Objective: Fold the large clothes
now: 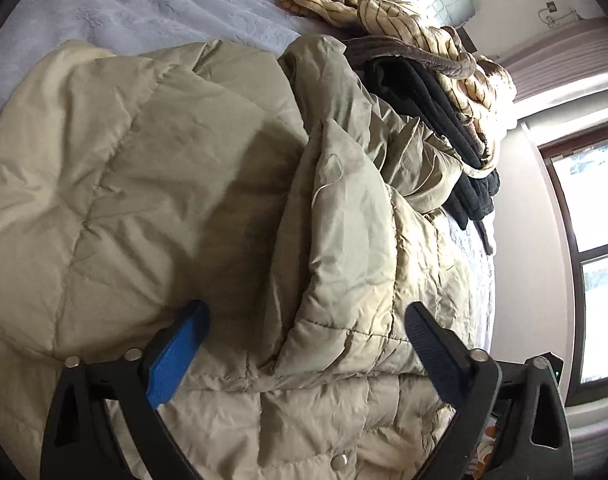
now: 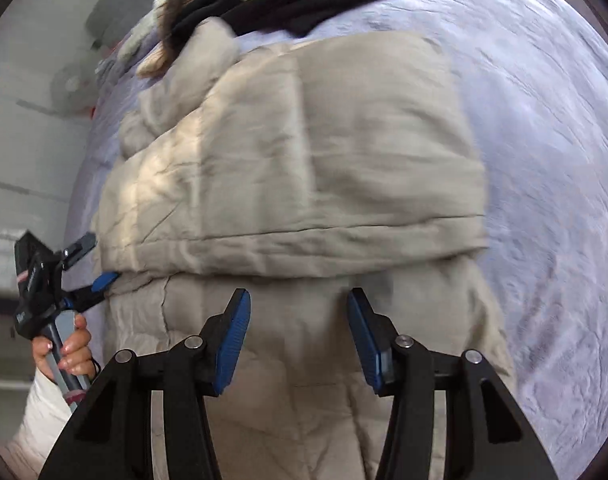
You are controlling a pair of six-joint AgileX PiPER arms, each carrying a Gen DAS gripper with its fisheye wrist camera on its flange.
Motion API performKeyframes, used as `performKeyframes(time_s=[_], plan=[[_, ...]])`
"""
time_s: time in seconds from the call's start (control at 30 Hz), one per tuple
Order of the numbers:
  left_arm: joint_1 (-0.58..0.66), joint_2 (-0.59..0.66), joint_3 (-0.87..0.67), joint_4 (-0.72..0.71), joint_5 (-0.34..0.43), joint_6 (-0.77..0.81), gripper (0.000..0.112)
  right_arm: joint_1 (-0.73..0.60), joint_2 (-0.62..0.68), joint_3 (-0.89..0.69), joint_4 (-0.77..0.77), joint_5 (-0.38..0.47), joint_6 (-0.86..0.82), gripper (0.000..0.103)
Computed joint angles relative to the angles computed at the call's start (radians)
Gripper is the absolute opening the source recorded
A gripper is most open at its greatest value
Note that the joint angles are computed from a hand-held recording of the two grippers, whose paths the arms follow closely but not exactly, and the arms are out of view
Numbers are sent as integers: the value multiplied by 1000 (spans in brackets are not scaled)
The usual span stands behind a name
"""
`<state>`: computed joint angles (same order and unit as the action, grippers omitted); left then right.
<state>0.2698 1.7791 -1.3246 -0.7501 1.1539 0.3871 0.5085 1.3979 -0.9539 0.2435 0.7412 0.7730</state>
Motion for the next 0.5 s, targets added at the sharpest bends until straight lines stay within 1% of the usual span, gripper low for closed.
performKeyframes(time_s=[0.03, 0.1, 0.13, 0.17, 0.2, 0.27, 0.33, 0.4, 0.43, 0.5], plan=[[-11, 9, -14, 7, 11, -8, 51, -24, -14, 22, -2, -23, 23, 54], [-23, 17, -31, 23, 34, -22, 15, -72, -33, 49, -27, -62, 60, 29], [-16, -1, -14, 18, 32, -3, 16, -82, -32, 43, -46, -65, 77, 10], [-11, -26, 7, 10, 25, 24, 15, -94, -28, 41, -55, -82, 73, 8], [-10, -56, 30, 18, 14, 45, 15, -105, -17, 29, -76, -92, 60, 7], [-10, -90, 69, 54, -10, 62, 15, -83, 40, -27, -133, -79, 60, 7], [-5, -91, 101, 87, -31, 72, 15, -81, 83, -39, -114, -88, 26, 7], [2, -77, 127, 88, -63, 93, 16, -79, 121, -36, -83, -108, 1, 7], [5, -69, 128, 88, -67, 89, 16, -72, 132, -29, -79, -123, 5, 7], [12, -71, 115, 102, -55, 58, 16, -63, 127, -25, -82, -121, 16, 7]])
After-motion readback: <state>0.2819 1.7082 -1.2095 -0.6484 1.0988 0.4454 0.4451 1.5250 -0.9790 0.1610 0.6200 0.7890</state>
